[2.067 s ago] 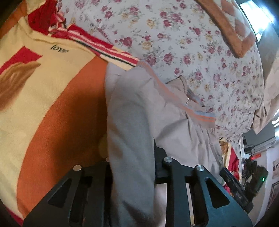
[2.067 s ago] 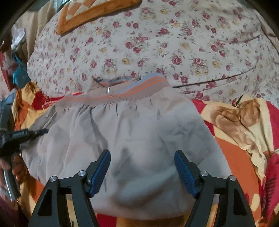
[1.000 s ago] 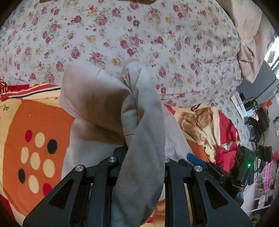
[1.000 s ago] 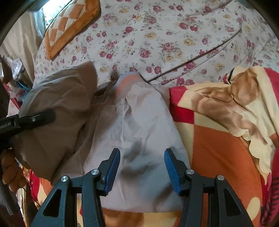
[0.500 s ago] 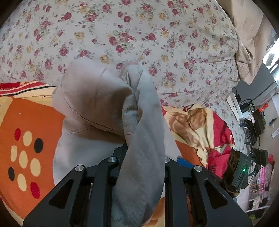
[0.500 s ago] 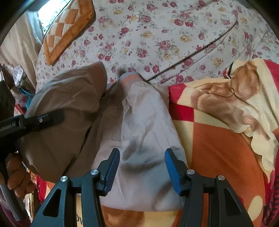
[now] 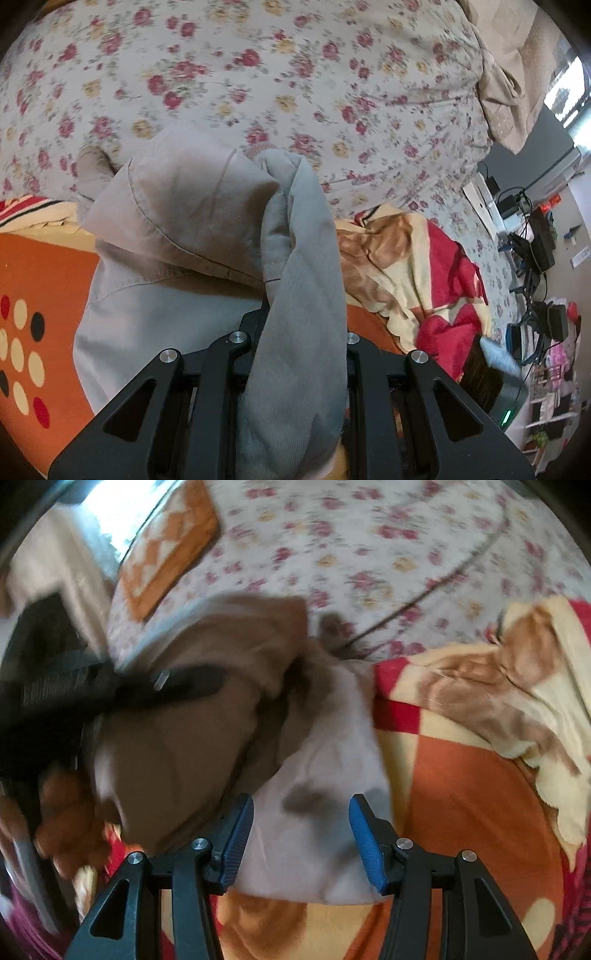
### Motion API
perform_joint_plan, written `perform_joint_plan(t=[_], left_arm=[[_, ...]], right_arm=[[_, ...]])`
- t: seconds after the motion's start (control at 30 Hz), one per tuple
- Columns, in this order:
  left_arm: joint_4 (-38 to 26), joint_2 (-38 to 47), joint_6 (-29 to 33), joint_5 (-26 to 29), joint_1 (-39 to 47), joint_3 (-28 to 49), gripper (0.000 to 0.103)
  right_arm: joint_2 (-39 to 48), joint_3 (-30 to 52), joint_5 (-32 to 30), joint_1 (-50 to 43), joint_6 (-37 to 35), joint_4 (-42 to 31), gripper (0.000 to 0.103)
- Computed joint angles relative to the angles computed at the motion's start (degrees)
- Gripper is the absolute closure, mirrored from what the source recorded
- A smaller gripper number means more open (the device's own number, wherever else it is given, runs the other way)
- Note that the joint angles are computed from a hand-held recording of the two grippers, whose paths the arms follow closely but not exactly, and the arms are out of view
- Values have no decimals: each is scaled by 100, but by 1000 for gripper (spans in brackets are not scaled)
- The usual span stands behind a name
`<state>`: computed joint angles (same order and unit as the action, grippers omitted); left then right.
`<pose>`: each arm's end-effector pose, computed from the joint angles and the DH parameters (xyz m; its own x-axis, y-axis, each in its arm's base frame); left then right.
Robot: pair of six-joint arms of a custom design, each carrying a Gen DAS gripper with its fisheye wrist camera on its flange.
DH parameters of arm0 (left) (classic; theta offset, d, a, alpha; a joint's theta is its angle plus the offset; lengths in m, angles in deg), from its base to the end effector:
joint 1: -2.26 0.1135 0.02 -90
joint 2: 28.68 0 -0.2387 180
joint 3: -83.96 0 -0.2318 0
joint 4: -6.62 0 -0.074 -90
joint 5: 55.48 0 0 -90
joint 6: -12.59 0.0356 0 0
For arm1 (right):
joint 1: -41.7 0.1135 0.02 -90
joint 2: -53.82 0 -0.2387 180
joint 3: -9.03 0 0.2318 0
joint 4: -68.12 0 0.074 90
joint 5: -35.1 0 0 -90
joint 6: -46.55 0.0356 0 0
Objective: Fold large clothes
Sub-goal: 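Fold the held side across the jacket toward the right gripper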
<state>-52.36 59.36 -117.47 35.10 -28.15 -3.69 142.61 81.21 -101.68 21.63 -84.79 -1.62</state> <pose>0.2640 -0.1554 0.2801 -0.8675 -0.2370 -0.4373 -0.0616 0.9236 -0.3785 0.2375 -0.0591 0.1877 -0.8302 -0.1782 -0.5282 -0.4754 0.7211 0.5040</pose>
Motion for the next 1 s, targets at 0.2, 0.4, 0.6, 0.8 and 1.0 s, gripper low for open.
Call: perform_joint_plan(t=[0.2,0.4,0.6,0.8,1.0], left_arm=[[-6,570,-26,49,-178,432,88],[20,938,41,132,-270,722,91],[130,1081,67,174,-295,616,91],[127,810,83,518,-183,376,89],[329,335,152,1018,-22,-35,86]], right_arm=[[-158,-211,38,15,-41,187,39],[52,-221,5,-80,-78,231,38],[274,-252,65,-182,5,323,36],[348,-278,131,-193,133,427,35],[77,-397,224,-124,392,507,35]])
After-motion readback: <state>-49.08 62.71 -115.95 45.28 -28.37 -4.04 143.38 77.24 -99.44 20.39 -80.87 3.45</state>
